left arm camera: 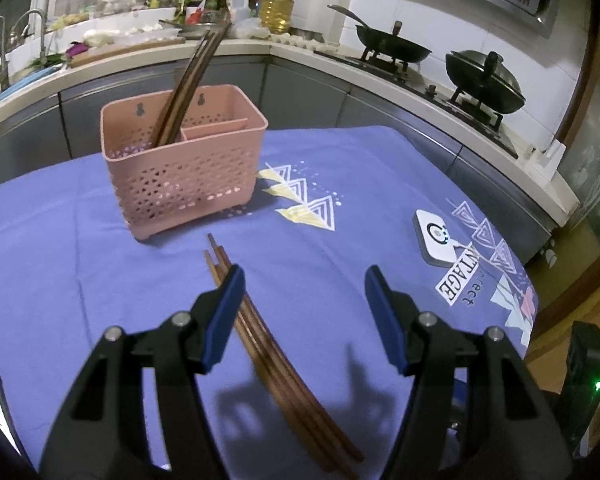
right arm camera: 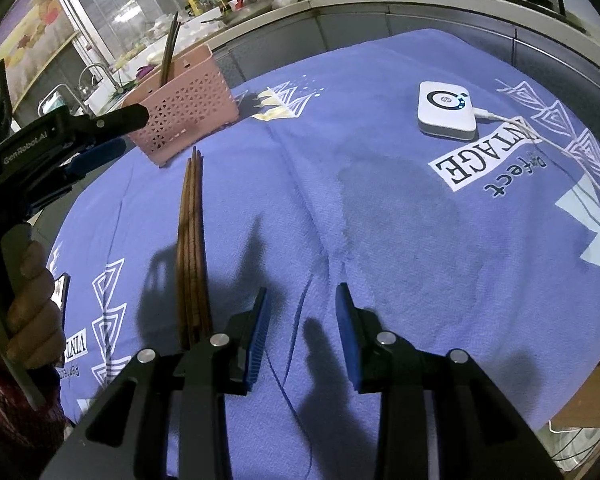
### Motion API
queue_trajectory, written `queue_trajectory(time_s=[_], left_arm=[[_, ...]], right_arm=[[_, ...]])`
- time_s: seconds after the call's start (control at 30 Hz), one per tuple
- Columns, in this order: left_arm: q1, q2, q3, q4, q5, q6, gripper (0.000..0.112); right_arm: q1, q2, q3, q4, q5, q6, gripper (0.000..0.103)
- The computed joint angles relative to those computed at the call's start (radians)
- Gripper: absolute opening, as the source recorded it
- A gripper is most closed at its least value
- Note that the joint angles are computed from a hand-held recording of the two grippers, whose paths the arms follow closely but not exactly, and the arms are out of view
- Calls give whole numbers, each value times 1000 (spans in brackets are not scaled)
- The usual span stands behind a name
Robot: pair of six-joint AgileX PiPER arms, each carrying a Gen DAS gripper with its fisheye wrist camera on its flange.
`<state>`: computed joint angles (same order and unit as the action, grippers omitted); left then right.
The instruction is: Organize utensils
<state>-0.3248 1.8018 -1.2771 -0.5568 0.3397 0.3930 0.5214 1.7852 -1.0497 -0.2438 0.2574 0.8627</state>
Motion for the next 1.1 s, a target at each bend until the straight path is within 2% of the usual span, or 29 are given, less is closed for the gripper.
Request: queue_trajectory(time_s=[0.93, 1.1], left_arm=[[16, 5, 10, -28, -8, 27, 60], [16, 7, 8, -15, -6, 8, 60]], right_arm=[[16, 24, -19, 15, 3, -9, 34], [7, 29, -23, 68, -2, -67, 34]])
